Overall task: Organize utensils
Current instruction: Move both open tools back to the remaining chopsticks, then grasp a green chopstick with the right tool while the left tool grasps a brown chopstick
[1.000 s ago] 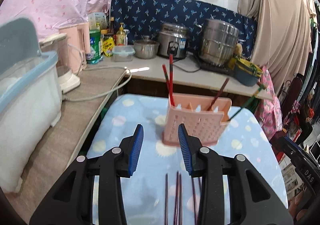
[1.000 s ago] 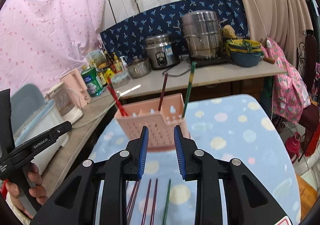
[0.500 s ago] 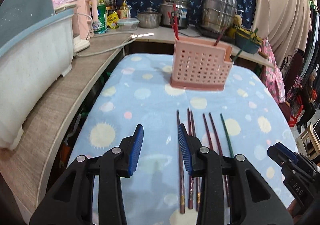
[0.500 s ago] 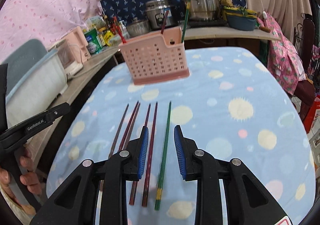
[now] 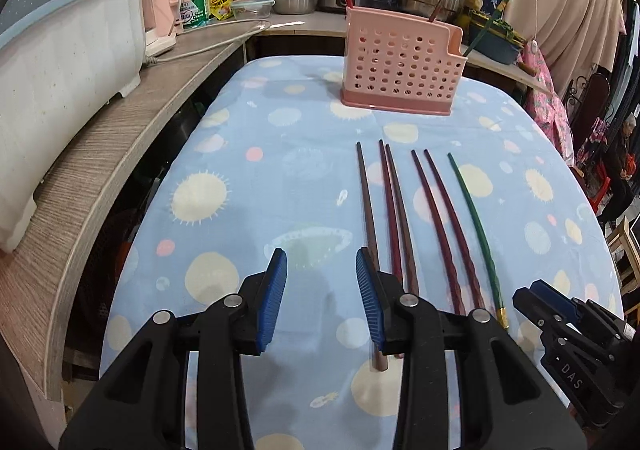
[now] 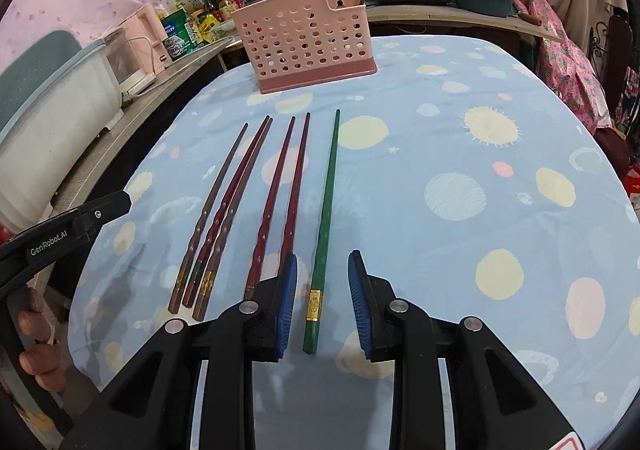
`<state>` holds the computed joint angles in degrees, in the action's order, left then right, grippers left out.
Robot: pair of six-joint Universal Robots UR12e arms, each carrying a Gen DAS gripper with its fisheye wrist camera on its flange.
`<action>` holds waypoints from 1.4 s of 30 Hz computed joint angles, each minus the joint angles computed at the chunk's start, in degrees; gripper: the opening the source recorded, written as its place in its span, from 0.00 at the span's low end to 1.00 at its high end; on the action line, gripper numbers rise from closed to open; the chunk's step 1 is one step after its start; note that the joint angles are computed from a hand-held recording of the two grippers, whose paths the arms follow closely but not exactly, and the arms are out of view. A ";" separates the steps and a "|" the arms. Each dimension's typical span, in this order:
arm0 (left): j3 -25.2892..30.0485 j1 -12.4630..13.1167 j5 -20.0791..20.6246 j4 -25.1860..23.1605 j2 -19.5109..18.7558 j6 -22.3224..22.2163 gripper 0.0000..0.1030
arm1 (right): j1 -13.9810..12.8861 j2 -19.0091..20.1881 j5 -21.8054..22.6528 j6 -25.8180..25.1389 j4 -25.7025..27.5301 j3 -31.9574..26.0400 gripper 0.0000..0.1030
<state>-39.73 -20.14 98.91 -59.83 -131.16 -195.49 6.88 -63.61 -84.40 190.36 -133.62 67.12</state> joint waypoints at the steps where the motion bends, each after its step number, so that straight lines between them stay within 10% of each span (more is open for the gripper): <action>1: -0.20 -0.05 0.05 0.02 0.09 0.04 0.33 | 0.08 0.04 0.08 -0.19 0.28 -0.02 0.26; 13: -2.18 -0.04 -0.69 -0.43 0.96 -0.56 0.33 | 0.61 -0.20 -0.29 0.68 1.57 1.41 0.08; 42: -3.73 -0.79 -3.94 -4.11 0.72 -0.40 0.47 | -0.03 -2.32 -0.12 1.67 -0.41 4.97 0.07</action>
<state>-43.45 -20.93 94.96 -63.94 -130.44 -195.88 6.84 -65.93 -84.51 192.03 -134.03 72.09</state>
